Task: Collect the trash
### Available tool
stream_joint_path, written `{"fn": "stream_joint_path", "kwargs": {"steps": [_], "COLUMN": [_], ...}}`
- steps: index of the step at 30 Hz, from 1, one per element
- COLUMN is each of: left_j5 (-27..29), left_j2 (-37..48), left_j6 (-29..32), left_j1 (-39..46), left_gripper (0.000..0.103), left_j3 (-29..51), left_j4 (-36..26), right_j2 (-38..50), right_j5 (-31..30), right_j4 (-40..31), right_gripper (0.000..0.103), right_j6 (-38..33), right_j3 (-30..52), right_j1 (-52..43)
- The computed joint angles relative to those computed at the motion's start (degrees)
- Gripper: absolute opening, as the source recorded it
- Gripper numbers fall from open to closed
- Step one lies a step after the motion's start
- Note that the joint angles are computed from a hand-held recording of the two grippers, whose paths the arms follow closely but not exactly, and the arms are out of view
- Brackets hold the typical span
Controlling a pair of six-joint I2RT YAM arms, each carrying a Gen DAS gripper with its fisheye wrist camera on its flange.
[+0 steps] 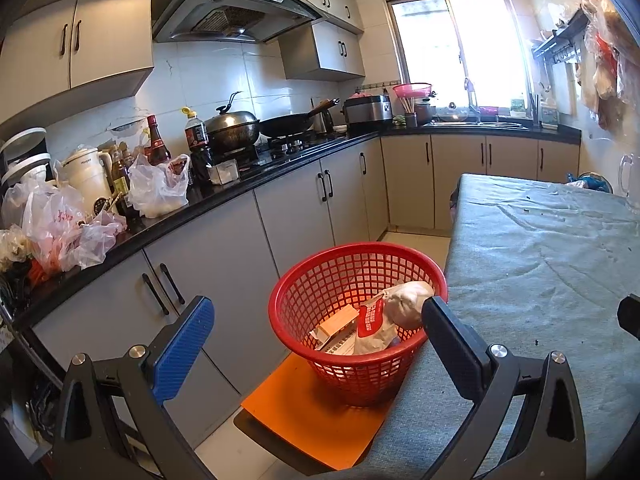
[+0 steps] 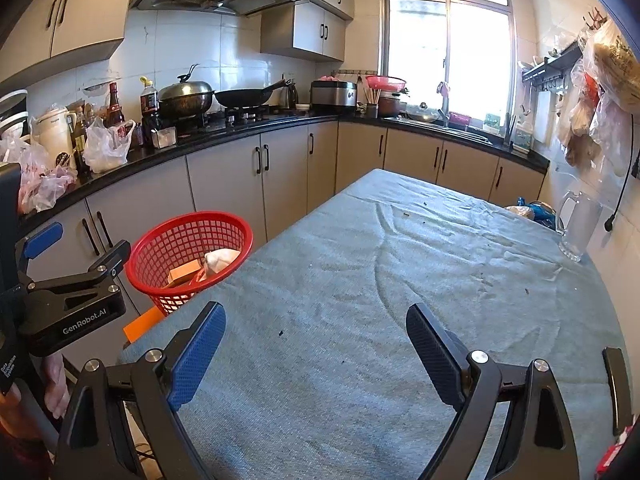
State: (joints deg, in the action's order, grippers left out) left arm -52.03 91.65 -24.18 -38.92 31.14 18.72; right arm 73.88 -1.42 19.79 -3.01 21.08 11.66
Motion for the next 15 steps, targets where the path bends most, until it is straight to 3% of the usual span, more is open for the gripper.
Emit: {"fn": "stream_joint_path", "kwargs": {"steps": [15], "left_j5": [0.4], "left_j2": [-0.3], "left_j6": [1.0], "left_j1": [0.2], "left_gripper": [0.103], "left_j3": [-1.8], "left_j4": [2.5], "right_j2": [0.1], "right_j5": [4.3], "right_j4": [-1.5], "right_gripper": [0.094], "right_j6": [0.5], "right_j3": [0.4], "right_j1": [4.1]}}
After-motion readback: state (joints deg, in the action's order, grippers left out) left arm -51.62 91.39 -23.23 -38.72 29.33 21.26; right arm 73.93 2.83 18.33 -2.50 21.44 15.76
